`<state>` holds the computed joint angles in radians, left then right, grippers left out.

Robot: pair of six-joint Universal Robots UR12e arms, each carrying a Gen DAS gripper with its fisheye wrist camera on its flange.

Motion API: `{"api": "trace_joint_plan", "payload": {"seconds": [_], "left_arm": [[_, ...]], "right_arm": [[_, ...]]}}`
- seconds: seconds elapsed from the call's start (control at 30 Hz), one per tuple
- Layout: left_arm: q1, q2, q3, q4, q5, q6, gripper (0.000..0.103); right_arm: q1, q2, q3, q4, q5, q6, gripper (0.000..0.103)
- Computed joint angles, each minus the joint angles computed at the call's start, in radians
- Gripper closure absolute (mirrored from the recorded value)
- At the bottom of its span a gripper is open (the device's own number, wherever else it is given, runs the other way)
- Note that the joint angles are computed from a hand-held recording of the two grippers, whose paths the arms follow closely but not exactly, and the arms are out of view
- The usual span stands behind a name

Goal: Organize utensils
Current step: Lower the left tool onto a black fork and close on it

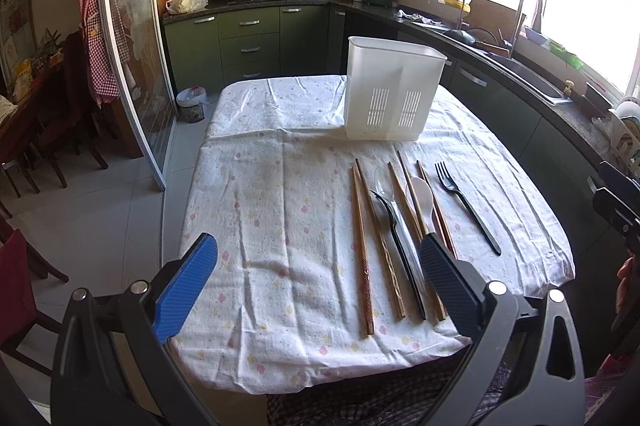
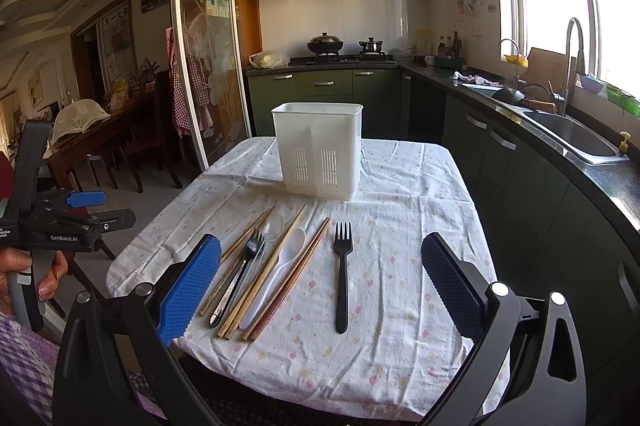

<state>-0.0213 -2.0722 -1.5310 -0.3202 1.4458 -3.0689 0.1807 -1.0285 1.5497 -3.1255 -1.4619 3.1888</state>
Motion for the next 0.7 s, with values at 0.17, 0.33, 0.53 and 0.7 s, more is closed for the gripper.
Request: {"api": "trace_joint_plan", "payload": {"seconds": [0.17, 0.33, 0.53, 0.7], "left_arm": [[-0.006, -0.057, 0.135, -0.256, -0.065, 0.045, 0.006], [-0.023, -0.131, 0.275, -0.466, -0.093, 0.049, 0.011], [-0.044, -0.215, 0.422, -0.679, -0.095, 0.026, 0.032], [-0.055, -0.282, 0.531, -0.831, -0.056, -0.026, 0.055]], "right_arm": [[-0.016, 0.037, -0.085, 0.202, 0.063, 0.058, 0.004], [-0.022, 0.074, -0.159, 0.339, 0.074, 0.080, 0.004], [-0.024, 0.084, -0.185, 0.381, 0.064, 0.076, 0.004], [-0.028, 0.080, -0.177, 0.379, 0.072, 0.079, 0.004]]}}
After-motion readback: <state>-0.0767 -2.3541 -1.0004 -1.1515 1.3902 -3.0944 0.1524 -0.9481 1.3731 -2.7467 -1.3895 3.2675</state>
